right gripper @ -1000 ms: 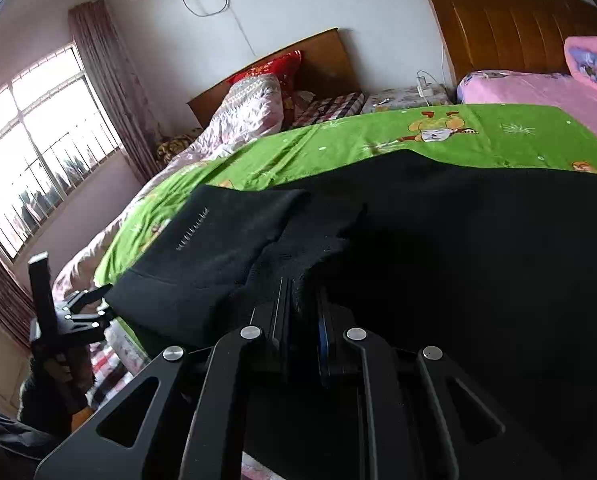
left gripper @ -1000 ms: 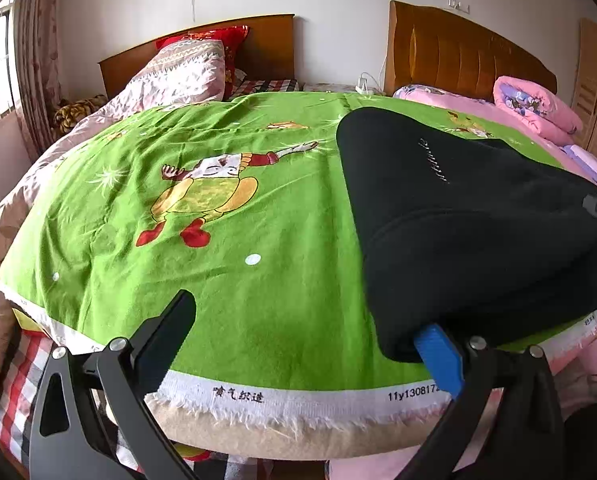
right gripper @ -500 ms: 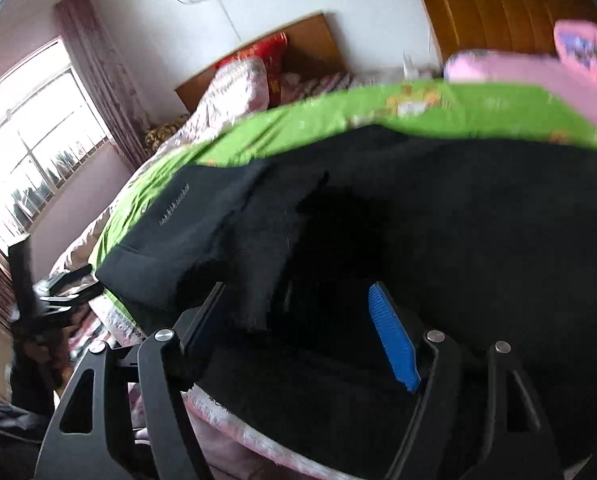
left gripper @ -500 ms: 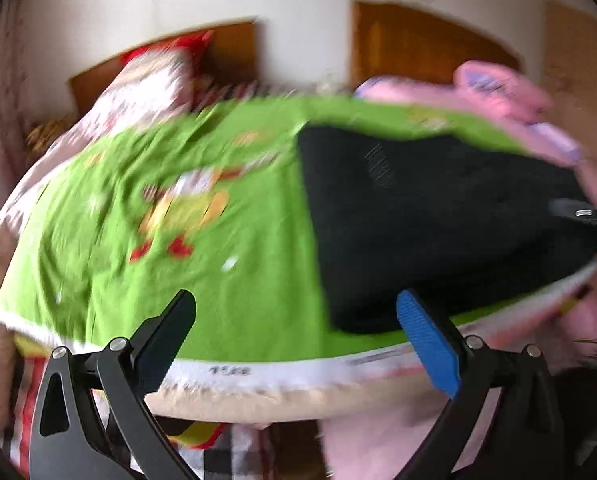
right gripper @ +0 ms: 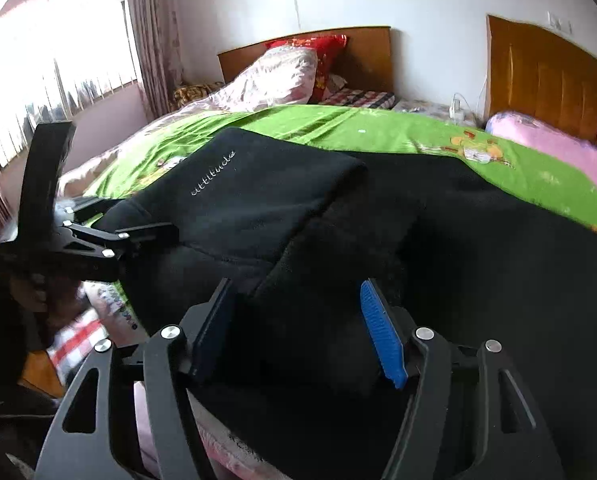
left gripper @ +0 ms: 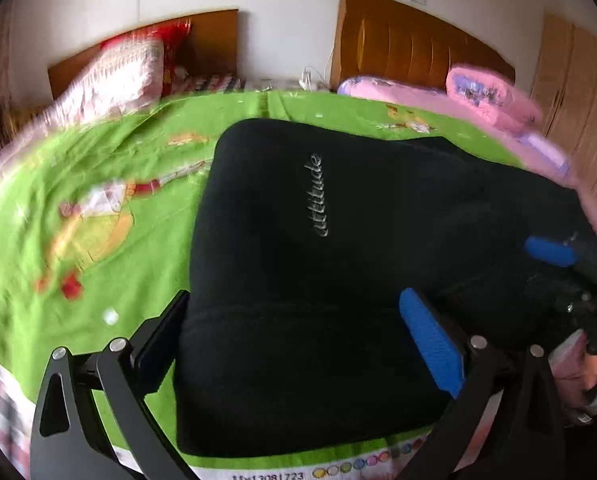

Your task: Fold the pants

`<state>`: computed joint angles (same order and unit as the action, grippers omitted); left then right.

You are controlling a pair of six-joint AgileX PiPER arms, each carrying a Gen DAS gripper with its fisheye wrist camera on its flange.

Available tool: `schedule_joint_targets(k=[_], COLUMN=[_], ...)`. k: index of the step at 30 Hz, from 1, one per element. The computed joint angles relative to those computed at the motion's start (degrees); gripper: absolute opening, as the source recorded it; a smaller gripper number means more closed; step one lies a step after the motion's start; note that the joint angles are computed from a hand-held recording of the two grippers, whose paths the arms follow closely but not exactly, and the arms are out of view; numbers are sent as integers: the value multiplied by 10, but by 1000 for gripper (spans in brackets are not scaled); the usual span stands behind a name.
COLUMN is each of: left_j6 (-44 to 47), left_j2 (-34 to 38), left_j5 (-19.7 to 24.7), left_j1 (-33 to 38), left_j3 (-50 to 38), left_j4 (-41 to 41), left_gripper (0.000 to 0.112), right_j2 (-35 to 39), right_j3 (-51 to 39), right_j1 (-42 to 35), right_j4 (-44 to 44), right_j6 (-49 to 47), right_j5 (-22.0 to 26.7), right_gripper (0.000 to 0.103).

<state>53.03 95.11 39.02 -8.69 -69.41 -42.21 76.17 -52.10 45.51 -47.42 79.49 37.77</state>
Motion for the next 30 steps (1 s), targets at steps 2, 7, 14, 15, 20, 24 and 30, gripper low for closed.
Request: schedule_joint_targets(k=[2,7,14,15,20,24,30], left_j6=[-29,-88,-272,-299,-348,-348,-262], left_j2=[27,-43,131,180,326,211,-4], left_j5=[50,24,102,122,277,159,-49], left_j1=[13,-47,-154,-157,-128,-140,-164], left_j3=[-40,-57,-348,-405,-612,-447,-138], left_j4=[8,84,261,283,270,286,210], left_gripper=[102,101,101,101,101,101,101], right_j2=[-1,-42,-16,-6,-32,-68,-230], right_j3=[-1,9,-8,-6,46,61,139], right_j1=[-4,5,8,-4,-34,-2,95], right_j4=[9,-9,4,31,24,-46,-119], right_j6=[-12,14,-26,-42,-4,82,234], right_j5=[-4,9,-2,-14,-94,-48,155], right_gripper=[63,64,67,69,70,70,73])
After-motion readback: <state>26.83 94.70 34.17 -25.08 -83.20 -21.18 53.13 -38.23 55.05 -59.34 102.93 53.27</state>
